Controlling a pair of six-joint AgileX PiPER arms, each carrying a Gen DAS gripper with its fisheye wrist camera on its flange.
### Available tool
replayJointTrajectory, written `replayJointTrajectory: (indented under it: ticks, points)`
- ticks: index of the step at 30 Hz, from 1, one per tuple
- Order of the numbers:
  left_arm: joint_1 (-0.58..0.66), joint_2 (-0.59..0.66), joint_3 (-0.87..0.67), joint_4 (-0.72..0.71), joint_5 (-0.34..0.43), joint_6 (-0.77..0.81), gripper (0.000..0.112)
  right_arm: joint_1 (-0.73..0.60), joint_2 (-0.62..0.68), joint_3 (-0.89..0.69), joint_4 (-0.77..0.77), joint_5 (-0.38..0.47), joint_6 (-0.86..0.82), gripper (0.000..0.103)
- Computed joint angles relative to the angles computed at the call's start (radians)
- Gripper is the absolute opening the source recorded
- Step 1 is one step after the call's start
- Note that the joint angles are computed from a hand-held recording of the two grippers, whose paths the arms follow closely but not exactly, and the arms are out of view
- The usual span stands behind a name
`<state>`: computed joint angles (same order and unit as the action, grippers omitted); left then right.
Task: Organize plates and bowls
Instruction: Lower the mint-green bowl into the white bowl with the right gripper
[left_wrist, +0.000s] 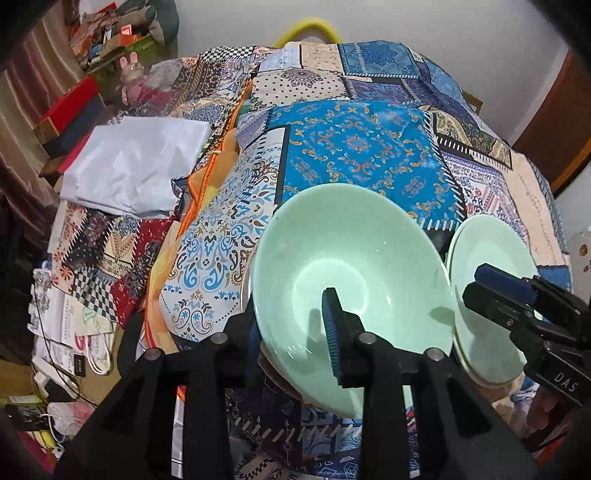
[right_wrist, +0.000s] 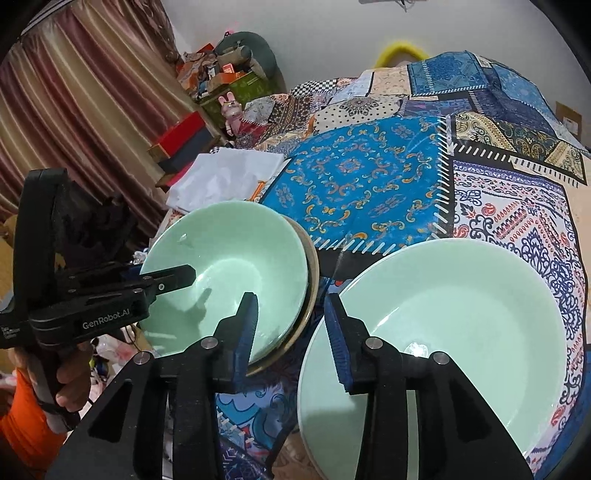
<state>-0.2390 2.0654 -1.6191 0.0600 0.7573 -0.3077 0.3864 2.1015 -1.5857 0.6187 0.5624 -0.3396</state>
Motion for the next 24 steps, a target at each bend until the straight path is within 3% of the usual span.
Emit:
replayJointTrajectory:
  ticks: [9, 24]
  points:
    - [0.02, -0.098, 0.124, 0.058, -0.098, -0.019, 0.042, -0.002, 0.007, -0.009, -0.005, 0.005, 0.002, 0.035]
    - [0.09, -0.065, 0.211, -0.283, -0.137, 0.269, 0.043, 0.032, 0.088, -0.116, -0.107, 0.035, 0.096, 0.035]
